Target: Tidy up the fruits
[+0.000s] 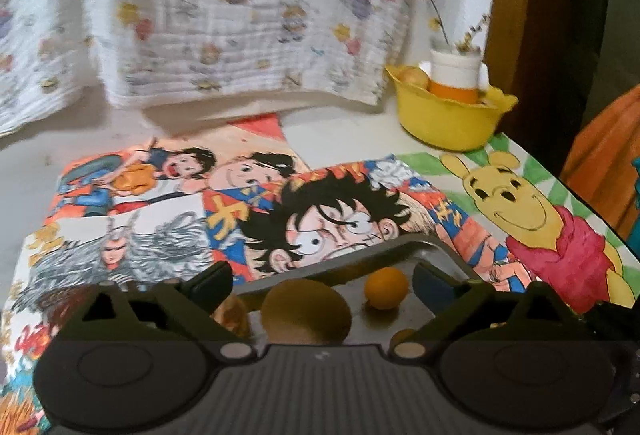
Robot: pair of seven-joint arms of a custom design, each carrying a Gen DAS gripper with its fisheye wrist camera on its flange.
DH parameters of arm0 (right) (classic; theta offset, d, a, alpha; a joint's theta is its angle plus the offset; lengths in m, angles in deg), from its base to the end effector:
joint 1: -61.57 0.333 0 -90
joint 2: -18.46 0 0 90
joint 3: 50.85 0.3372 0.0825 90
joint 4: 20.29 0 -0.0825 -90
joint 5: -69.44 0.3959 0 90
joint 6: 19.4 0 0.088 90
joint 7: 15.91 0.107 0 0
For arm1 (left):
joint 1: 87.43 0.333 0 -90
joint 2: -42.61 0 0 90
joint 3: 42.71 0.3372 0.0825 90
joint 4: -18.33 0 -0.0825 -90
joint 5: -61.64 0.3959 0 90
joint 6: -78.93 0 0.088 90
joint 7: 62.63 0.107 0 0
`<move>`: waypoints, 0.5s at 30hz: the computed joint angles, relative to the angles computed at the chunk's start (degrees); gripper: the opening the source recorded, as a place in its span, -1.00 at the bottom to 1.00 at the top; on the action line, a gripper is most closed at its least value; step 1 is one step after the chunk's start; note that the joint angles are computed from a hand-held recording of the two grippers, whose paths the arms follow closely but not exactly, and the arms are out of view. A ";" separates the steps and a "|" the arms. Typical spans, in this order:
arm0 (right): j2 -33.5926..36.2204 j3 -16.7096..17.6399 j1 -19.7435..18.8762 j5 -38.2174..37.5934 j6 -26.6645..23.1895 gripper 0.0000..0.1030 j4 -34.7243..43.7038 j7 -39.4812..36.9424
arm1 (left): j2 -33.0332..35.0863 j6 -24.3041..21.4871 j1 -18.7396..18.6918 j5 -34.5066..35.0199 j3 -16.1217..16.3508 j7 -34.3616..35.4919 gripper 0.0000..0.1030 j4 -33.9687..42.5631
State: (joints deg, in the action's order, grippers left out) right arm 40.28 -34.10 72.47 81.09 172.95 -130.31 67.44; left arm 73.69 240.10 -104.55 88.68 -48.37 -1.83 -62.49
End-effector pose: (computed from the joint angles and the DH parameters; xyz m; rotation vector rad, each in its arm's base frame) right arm 0.6283 0.2756 0.4421 -1.7049 1.2688 -0.5540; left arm 0.7173 -0.3040 0.5026 -1.5126 1.9052 -0.9205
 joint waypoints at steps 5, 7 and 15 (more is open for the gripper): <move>-1.08 2.38 -1.96 -1.45 3.27 0.69 -2.01 2.00 | -4.56 3.33 -4.23 7.85 6.42 -11.42 0.99 -6.22; -1.66 2.25 -1.84 -2.54 4.79 0.77 -2.98 3.26 | -6.31 4.05 -5.32 11.95 8.02 -16.39 0.99 -8.49; -5.28 -3.08 3.40 -3.21 10.31 0.97 -7.68 8.19 | -14.48 3.95 -10.15 32.91 13.67 -41.55 0.99 -18.32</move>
